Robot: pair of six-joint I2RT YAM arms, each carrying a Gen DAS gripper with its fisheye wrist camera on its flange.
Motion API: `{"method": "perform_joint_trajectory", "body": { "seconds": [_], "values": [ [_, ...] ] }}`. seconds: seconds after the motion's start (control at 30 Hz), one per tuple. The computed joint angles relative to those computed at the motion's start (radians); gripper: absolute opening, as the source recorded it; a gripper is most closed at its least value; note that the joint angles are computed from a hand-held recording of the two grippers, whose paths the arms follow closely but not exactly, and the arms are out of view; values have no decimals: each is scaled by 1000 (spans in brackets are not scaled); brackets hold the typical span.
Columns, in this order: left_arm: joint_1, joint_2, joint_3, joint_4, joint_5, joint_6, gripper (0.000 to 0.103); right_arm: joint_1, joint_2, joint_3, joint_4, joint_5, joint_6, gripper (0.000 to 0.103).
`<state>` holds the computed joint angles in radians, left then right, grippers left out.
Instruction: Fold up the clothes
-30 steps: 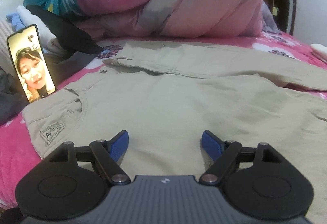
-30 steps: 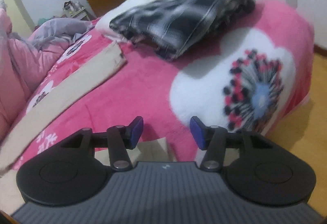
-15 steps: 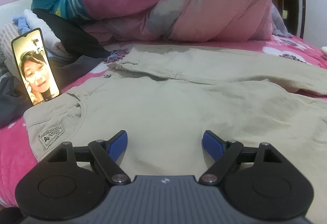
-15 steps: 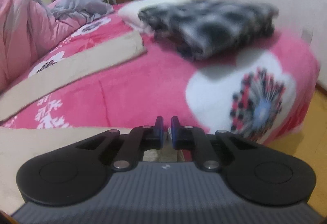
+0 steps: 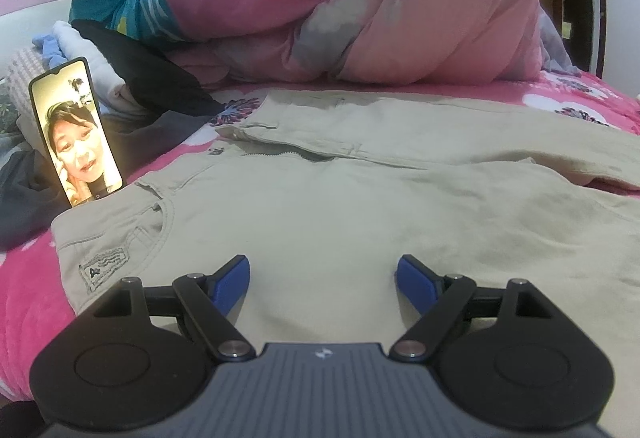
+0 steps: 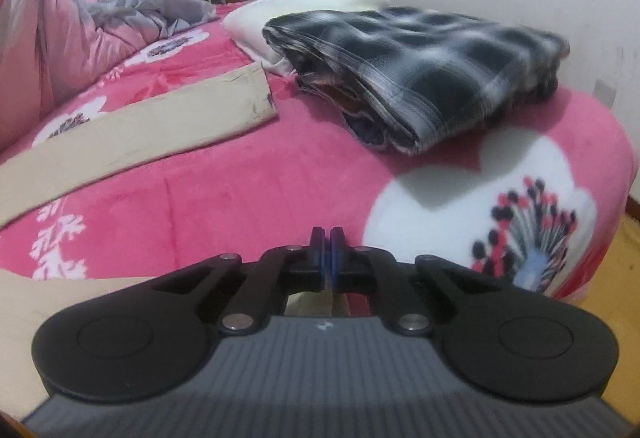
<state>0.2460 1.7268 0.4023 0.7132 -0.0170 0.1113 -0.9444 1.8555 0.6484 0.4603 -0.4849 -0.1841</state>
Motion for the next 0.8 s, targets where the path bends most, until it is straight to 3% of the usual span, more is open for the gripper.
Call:
{"method": "perform_joint_trajectory", "body": {
  "seconds": [0.13, 0.23, 0.3, 0.37, 0.43, 0.53, 0.63, 0.7, 0.8],
  "values": [
    [1, 1, 0, 2, 1, 2, 83, -109, 7, 7, 1, -89, 125, 4],
    [1, 3, -1, 5, 3, -1, 83, -238, -11, -4, -79, -215, 166, 9],
    [1, 4, -2, 7, 4, -5, 83, -337, -15, -12, -175, -318, 158, 20],
    [0, 3, -5, 11, 4, -10, 83, -447, 11, -21, -297, -434, 122, 37],
    [4, -3, -8, 7, 12, -18, 83, -545, 95, -15, -448, -534, 62, 42],
    [24, -19, -11, -10, 46, -31, 83, -690, 302, 73, -796, -626, -144, 46],
    [50, -37, -18, -27, 90, -37, 83, -758, 516, 132, -975, -693, -248, 50],
    [64, -46, -26, -29, 116, -37, 83, -749, 610, 147, -1023, -743, -260, 53],
    [85, -60, -34, -35, 148, -41, 83, -703, 567, 57, -899, -822, -172, 59]
  ]
}}
